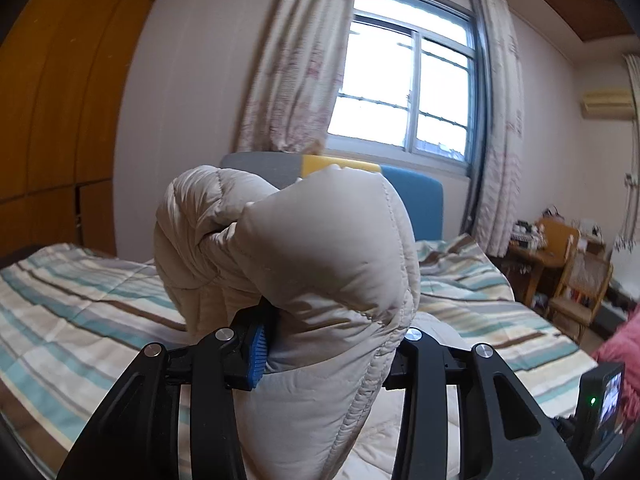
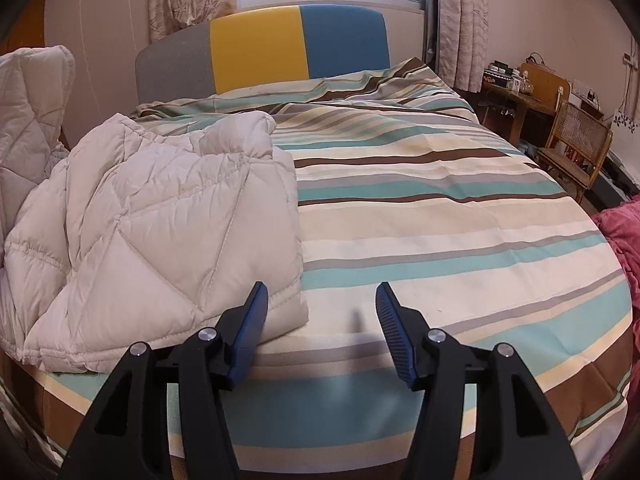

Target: Fold large clothes

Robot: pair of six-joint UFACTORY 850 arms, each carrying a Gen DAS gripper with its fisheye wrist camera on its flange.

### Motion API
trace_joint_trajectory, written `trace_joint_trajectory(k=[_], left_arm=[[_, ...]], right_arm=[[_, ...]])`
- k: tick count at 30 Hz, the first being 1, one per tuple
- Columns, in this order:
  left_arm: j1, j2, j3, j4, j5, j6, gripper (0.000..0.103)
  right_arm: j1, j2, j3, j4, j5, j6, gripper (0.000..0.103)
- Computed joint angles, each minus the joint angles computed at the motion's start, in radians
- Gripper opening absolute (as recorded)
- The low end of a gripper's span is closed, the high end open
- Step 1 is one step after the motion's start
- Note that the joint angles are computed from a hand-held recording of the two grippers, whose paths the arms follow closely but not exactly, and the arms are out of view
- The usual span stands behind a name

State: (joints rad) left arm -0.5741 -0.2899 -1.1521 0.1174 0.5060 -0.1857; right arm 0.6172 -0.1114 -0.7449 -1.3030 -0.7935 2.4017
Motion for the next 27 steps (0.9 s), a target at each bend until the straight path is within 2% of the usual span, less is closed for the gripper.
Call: trace_joint_trajectory(k=[5,10,19,24,27], left_arm=[[-0.041,-0.029,-0.03,0.045,-0.015,0.011,0.04],[-0.094,-0.068,-0.062,0.016,-0.033,0.121,0.04],[-0.162,-0.128,-0.102,0.059,-0.069,0.197,0.04],[-0.189,-0.178,-0.134,0.217,-0.12,0.128,0.04],[-0.203,-0.213,-0.15,0.356,-0.16,0.074,0.048]], right_arm=[[0.006,0.033,0.027,0.05,-0.016,0.014,0.056],[0.014,0.084,0.068,0.083,-0.035,0.045,0.056],[0.025,0.147,0.12,0.124,-0.058,0.073,0.056],[0.031,0.169,0.14,0.113,-0.053,0.108,0.056],[0.032,0.178,0.148,0.116,-0.055,0.114,0.056]])
